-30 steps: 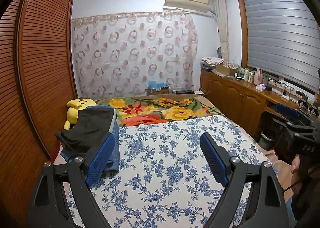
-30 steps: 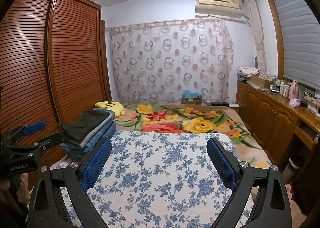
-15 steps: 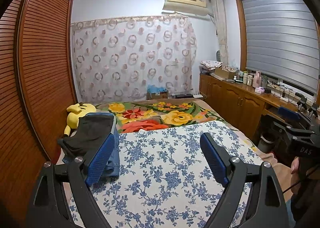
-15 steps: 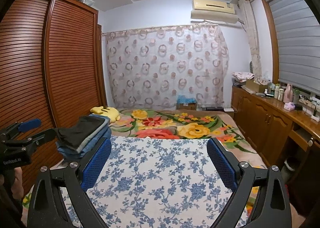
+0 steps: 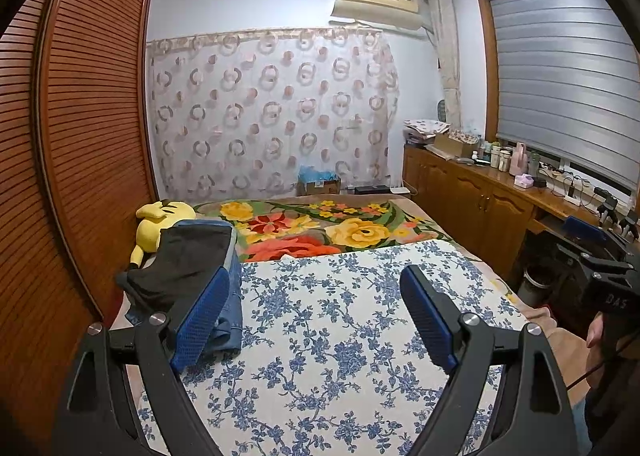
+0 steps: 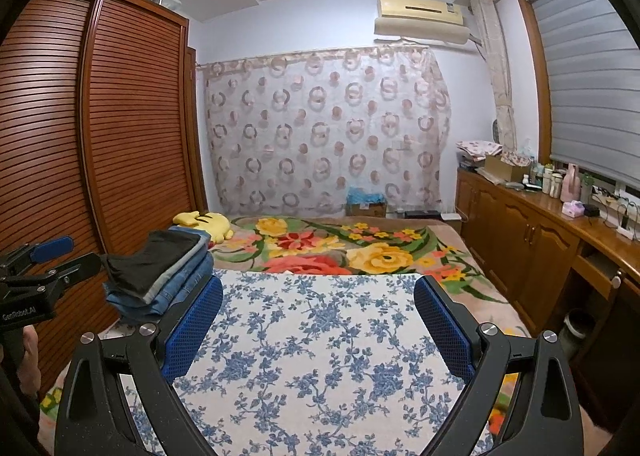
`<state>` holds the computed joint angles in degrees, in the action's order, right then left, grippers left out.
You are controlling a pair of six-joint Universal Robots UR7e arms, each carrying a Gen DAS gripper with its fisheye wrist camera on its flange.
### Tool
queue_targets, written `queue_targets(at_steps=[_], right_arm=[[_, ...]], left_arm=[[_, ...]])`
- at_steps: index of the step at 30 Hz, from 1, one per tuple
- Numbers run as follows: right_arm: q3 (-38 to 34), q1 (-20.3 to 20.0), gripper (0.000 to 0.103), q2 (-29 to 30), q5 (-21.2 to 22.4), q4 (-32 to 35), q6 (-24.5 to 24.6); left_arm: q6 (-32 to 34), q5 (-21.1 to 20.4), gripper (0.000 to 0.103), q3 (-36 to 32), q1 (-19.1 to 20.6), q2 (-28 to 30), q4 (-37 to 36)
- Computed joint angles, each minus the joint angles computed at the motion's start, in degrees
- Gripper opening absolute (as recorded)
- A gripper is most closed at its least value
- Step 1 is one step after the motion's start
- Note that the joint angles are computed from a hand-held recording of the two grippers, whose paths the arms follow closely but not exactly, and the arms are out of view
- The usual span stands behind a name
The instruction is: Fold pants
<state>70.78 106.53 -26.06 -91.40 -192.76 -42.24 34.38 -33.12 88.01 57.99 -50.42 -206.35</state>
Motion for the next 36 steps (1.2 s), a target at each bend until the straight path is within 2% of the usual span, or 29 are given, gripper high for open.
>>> queue_targets(at_steps=[36], right_arm=[[0.2,-0.3,0.097,-0.3,0.6,0.8,-0.5]], left_arm=[[-0.4,-0.2,0.088,0.2,0.1,-0.3,0.5]])
